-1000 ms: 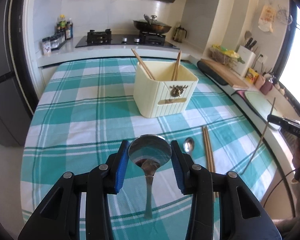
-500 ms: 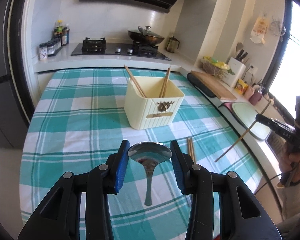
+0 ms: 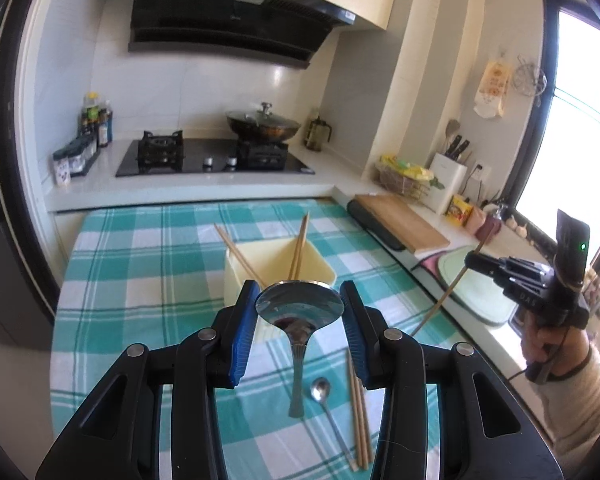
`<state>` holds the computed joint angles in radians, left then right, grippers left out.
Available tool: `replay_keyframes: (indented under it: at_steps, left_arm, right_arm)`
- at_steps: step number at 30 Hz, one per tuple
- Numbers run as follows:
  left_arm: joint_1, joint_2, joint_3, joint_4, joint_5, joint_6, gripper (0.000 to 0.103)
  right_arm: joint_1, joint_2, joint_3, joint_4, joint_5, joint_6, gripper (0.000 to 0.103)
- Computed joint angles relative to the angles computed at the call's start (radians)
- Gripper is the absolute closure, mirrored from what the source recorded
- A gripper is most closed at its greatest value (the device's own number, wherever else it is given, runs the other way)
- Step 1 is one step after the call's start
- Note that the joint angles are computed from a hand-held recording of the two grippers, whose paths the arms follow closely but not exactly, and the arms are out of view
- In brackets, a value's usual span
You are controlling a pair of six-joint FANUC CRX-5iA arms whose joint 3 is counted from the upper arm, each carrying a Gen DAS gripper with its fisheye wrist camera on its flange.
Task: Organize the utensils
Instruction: 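Carry the chopstick and large spoon over the cream holder and open both tools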
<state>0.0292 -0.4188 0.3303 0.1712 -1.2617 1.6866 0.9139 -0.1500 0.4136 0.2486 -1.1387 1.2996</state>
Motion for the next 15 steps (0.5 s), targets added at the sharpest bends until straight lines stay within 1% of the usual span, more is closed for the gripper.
replay_keyframes:
  at_steps: [5,8,10,12,13,15]
  left_arm:
    - [-0.011,0.089,0.11,-0.043,0.09,0.022,0.061]
    - [-0.006,0.145,0.147,-0.071,0.158,0.068,0.061]
    - [-0.005,0.174,0.152,-0.102,0.209,0.107,0.061]
    - [-0.009,0.202,0.152,-0.142,0.241,0.148,0.062]
    - [-0.009,0.216,0.15,-0.16,0.247,0.167,0.062]
    - [-0.002,0.248,0.149,-0.174,0.232,0.185,0.062]
  right_arm:
    - [-0.029,0.102,0.149,-0.016,0.077,0.046,0.096]
    - [-0.047,0.164,0.228,-0.044,0.139,0.049,0.096]
    - [-0.054,0.193,0.249,-0.062,0.203,0.051,0.096]
    - [-0.053,0.212,0.242,-0.066,0.271,0.051,0.096]
    - [-0.051,0.224,0.236,-0.064,0.299,0.055,0.096]
    - [-0.049,0.256,0.236,-0.07,0.326,0.07,0.096]
